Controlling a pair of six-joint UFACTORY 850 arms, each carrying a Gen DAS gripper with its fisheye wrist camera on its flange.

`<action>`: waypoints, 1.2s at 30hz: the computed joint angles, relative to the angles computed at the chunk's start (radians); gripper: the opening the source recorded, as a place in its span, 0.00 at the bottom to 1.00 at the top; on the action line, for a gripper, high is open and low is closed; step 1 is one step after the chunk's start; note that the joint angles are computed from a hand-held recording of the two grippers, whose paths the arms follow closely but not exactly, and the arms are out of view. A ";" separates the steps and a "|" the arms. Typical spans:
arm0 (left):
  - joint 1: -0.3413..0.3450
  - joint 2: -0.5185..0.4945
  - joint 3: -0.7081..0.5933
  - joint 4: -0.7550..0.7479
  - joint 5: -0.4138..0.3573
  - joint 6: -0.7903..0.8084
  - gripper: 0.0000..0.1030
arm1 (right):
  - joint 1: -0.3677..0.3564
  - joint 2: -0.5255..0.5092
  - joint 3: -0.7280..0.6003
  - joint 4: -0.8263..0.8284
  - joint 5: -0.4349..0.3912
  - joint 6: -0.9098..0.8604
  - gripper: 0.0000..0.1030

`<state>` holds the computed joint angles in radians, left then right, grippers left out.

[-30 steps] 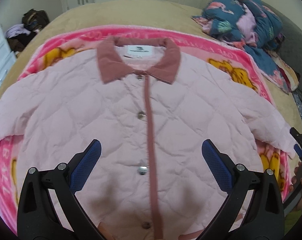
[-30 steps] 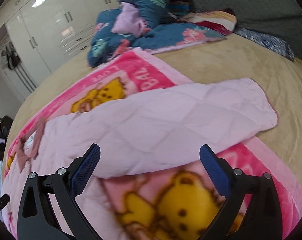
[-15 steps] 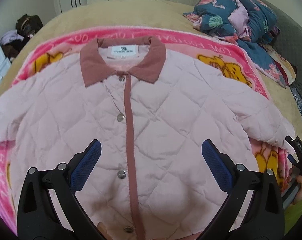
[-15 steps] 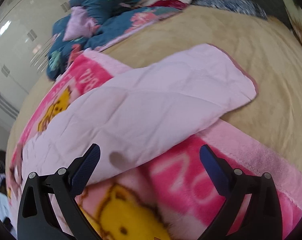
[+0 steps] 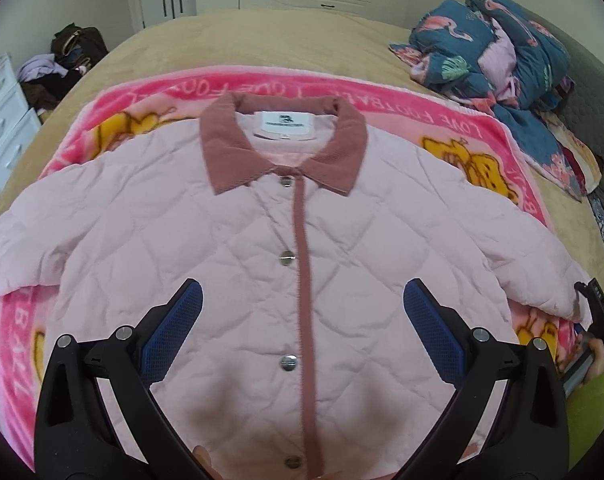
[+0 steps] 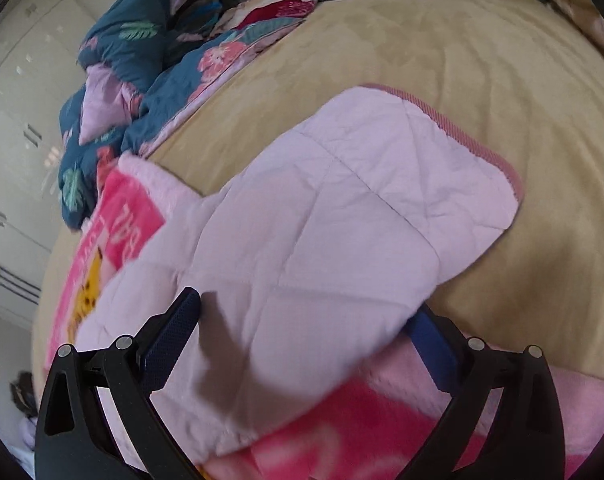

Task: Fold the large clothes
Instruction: 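Reach the right tool to the sleeve cuff beside the jacket body and grasp it, then lift the held sleeve with the right tool and carry it across the jacket front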

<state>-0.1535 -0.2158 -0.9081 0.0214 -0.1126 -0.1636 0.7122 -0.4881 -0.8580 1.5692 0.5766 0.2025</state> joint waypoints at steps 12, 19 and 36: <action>0.093 0.074 0.049 0.063 0.008 -0.032 0.92 | 0.032 0.054 -0.065 -0.006 0.135 -0.198 0.20; 0.176 0.125 0.077 -0.252 0.010 0.291 0.92 | 0.081 0.057 -0.188 -0.051 0.232 -0.403 0.18; 0.319 0.160 0.075 -0.804 -0.021 0.886 0.92 | 0.158 -0.090 -0.600 -0.065 0.241 -0.860 0.17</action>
